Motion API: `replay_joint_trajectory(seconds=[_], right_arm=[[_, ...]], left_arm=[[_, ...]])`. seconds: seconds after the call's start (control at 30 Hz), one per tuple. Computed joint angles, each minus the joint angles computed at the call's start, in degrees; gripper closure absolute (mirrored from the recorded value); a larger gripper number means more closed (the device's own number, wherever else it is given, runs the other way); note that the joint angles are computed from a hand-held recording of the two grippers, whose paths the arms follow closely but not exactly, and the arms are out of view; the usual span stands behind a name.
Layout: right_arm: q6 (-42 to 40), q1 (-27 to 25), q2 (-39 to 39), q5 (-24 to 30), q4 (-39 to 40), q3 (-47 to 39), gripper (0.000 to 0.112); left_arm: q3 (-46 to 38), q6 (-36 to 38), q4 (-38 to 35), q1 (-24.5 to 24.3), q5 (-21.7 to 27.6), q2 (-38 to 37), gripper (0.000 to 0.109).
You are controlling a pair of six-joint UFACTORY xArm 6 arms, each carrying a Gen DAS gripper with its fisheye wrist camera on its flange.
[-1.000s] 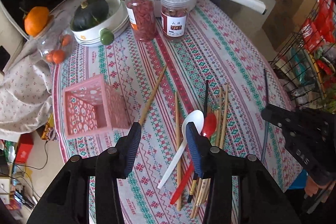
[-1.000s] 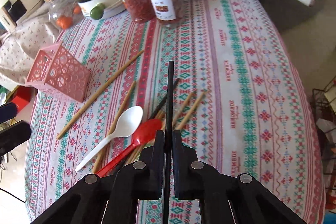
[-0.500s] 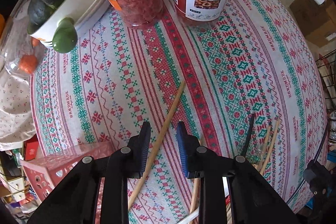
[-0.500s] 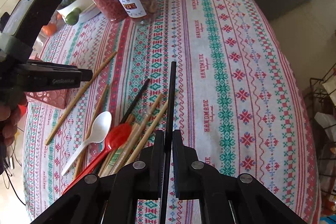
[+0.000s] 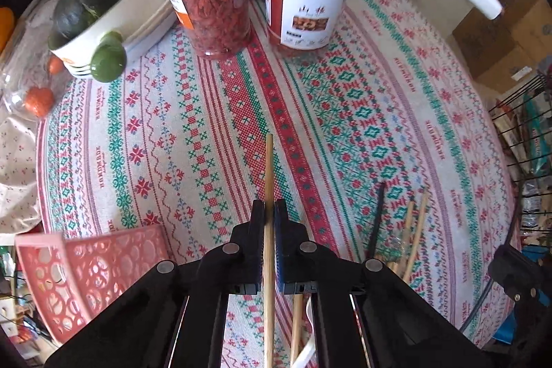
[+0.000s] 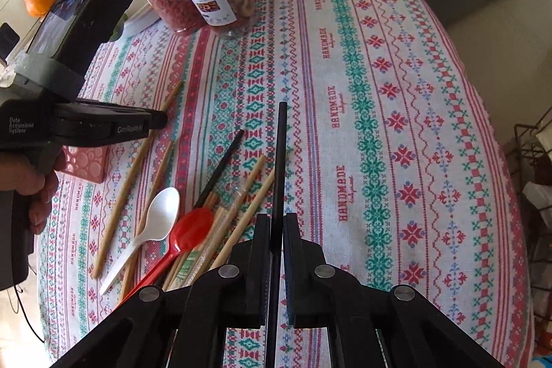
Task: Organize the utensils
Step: 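Grasp a bamboo chopstick with the left tool while the right tool grasps the black chopstick, then carry both chopsticks over the pink basket and release them upright inside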
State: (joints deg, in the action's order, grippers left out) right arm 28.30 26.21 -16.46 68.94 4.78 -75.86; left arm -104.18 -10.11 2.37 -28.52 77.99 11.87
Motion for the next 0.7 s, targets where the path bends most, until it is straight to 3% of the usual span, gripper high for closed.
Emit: replay_joint_trajectory(seconds=[0.2, 0.37, 0.5, 0.7], right_arm=[[2.5, 2.5, -2.0, -1.8, -4.1, -0.6, 0.108], [5.5, 6.5, -3.5, -2.7, -9.4, -2.2, 0.108], [7.3, 10.5, -3.8, -3.2, -13.6, -4.3, 0.108], [7.9, 14.1, -0.9, -5.0, -17.8, -10.6, 0.108]], left_arm=[[17.8, -2.0, 1.9, -1.6, -11.8, -19.1, 0.103], [25.5, -5.0, 2.7, -1.6, -15.3, -32.0, 0.103], [28.8, -7.6, 3.7, -0.7, -18.5, -39.2, 0.103], [25.0, -7.8, 3.3, 1.7, -21.5, -42.3, 0.103]])
